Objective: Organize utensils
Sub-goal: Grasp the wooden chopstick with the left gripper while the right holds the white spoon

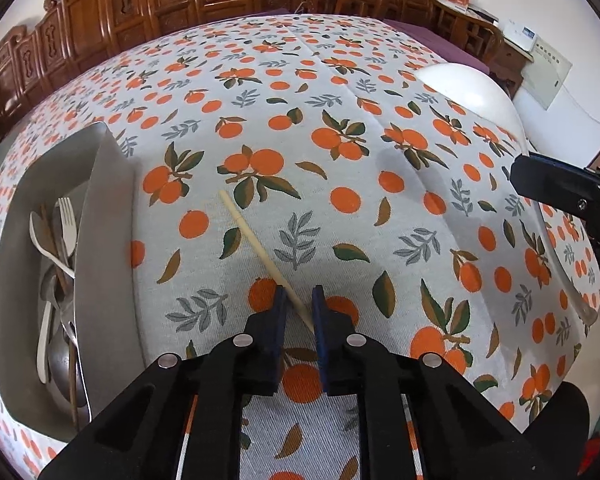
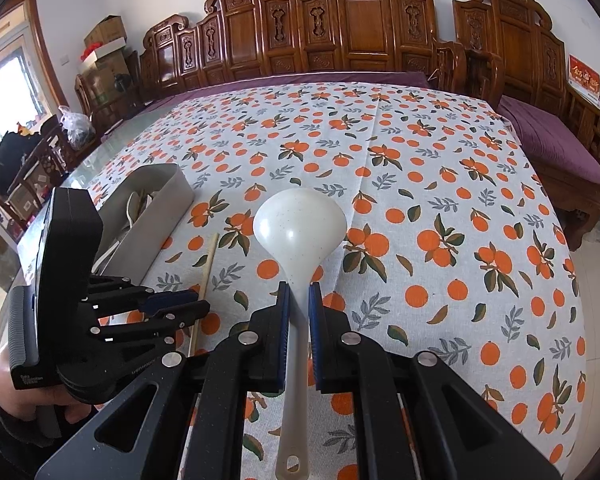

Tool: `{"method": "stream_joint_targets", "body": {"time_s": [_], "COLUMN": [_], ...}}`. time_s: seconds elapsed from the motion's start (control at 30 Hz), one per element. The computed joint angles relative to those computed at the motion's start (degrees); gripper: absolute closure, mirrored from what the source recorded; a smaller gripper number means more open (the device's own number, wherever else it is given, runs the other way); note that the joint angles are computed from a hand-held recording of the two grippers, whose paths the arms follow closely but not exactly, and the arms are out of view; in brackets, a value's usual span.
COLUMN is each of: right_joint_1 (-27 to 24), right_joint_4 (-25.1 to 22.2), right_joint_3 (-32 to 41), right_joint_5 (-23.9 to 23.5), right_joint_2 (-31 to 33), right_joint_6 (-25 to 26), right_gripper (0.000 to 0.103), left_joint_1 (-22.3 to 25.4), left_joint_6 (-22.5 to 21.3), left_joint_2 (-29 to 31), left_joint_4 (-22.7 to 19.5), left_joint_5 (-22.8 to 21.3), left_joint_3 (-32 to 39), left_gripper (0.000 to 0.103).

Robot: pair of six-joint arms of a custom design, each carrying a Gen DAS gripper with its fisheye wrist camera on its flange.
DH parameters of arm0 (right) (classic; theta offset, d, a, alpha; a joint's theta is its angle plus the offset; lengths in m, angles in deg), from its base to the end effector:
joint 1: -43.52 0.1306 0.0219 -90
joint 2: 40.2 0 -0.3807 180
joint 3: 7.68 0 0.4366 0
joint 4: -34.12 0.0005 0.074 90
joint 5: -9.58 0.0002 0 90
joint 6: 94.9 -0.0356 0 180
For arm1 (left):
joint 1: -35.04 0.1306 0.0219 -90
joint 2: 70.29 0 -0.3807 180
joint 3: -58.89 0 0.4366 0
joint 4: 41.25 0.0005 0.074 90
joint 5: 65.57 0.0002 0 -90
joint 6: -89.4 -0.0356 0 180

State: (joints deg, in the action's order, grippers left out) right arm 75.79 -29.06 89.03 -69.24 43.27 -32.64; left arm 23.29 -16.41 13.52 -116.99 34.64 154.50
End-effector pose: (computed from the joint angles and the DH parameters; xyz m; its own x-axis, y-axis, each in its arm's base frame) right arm 0.4044 0.2466 0.5253 -0.7675 0.0554 -0.6387 -0.0690 0.9833 0.1682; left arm 0.4450 -0.0995 0.5003 -0.7709 0.4342 -0.4661 0.5058 0.8620 -0.0335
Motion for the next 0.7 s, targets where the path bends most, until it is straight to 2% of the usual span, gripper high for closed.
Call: {"method": "stream_joint_targets", "body": {"time_s": [0.2, 0.7], "right_joint_1": [0.14, 0.72], "right_joint_4": [0.00, 0.04], "right_joint_3": [-0.09, 0.09], "right_joint_5": [0.02, 0.07], "right_joint_2": [0.04, 0.32], "right_joint_6": [-0.01, 0.18], "right_gripper": [0.092, 0.092], "left_joint_1": [0.89, 2.61], "left_joint_6": [-0.24, -2.57], "left_joint_2": [0.83, -0.32], "left_joint_4": [-0.70, -3.06], "left_joint_5": [0.55, 0.27], "left_joint_3": [0.79, 0.19], "left_gripper": [0.095, 0.095]}}
